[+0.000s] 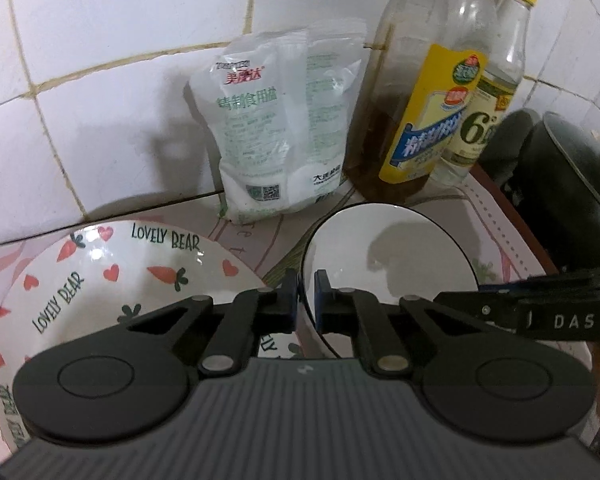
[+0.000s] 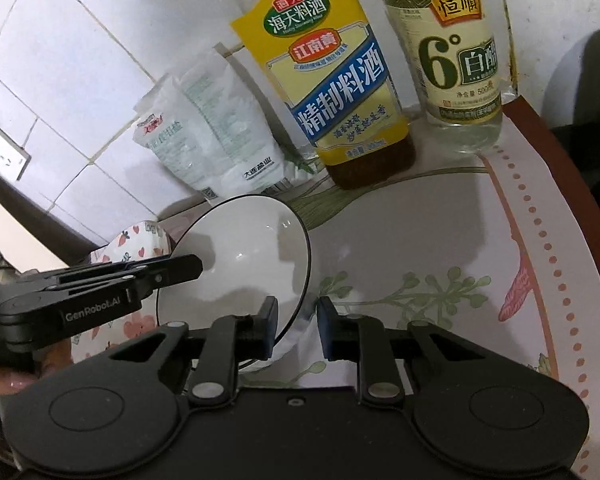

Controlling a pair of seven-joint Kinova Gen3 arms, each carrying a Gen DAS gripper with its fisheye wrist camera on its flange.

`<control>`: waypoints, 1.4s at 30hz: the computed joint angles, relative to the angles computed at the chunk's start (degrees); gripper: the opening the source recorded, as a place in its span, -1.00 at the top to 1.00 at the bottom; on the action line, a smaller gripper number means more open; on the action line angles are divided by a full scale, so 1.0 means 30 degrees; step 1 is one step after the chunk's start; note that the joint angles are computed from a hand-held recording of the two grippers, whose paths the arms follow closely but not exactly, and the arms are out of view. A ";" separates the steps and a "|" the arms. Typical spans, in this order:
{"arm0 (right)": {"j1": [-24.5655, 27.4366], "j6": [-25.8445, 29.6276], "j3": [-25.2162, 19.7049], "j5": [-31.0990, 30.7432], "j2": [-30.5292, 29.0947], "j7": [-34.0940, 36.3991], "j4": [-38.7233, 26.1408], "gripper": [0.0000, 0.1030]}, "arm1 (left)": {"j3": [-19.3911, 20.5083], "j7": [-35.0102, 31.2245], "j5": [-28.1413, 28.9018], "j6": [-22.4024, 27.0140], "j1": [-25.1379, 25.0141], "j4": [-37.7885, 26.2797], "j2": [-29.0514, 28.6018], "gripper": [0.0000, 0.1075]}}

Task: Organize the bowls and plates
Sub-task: 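Move the left gripper to the last white bowl and grasp its rim, then carry the bowl onto the two nested bowls and open the left gripper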

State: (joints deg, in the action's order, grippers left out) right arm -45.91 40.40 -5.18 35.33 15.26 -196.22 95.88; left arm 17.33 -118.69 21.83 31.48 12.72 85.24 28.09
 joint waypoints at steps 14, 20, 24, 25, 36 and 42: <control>-0.1163 0.2586 -0.0534 0.2272 -0.0552 -0.1719 -0.1502 0.57 | 0.0461 0.0154 0.1732 0.0130 -0.1375 0.1093 -0.2400 0.86; -0.1792 0.4285 -0.1264 0.2519 -0.0610 -0.1040 -0.3054 0.57 | 0.0260 -0.2650 0.4460 0.1403 -0.2827 0.2264 -0.4693 0.86; -0.2501 0.5875 -0.1480 0.2782 -0.0429 -0.0602 -0.4055 0.57 | -0.0522 -0.3782 0.5900 0.3097 -0.3210 0.2406 -0.5332 0.86; -0.2642 0.6059 -0.1521 0.2839 -0.0463 -0.0600 -0.4120 0.57 | -0.0727 -0.4007 0.6188 0.3264 -0.3170 0.2579 -0.5464 0.86; -0.3505 0.7249 -0.1934 0.2348 -0.0425 -0.0342 -0.4475 0.57 | -0.2447 -0.6711 0.9659 0.3508 -0.2866 0.5535 -0.6941 0.85; -0.3951 0.7846 -0.1992 0.2520 -0.0193 -0.0357 -0.4545 0.57 | -0.2853 -0.6926 0.9852 0.3318 -0.2461 0.6316 -0.7066 0.85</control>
State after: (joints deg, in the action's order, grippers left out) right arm -57.76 63.94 -11.15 42.89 14.68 -197.29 82.24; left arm 8.77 -139.47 51.39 41.44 5.34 104.19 6.89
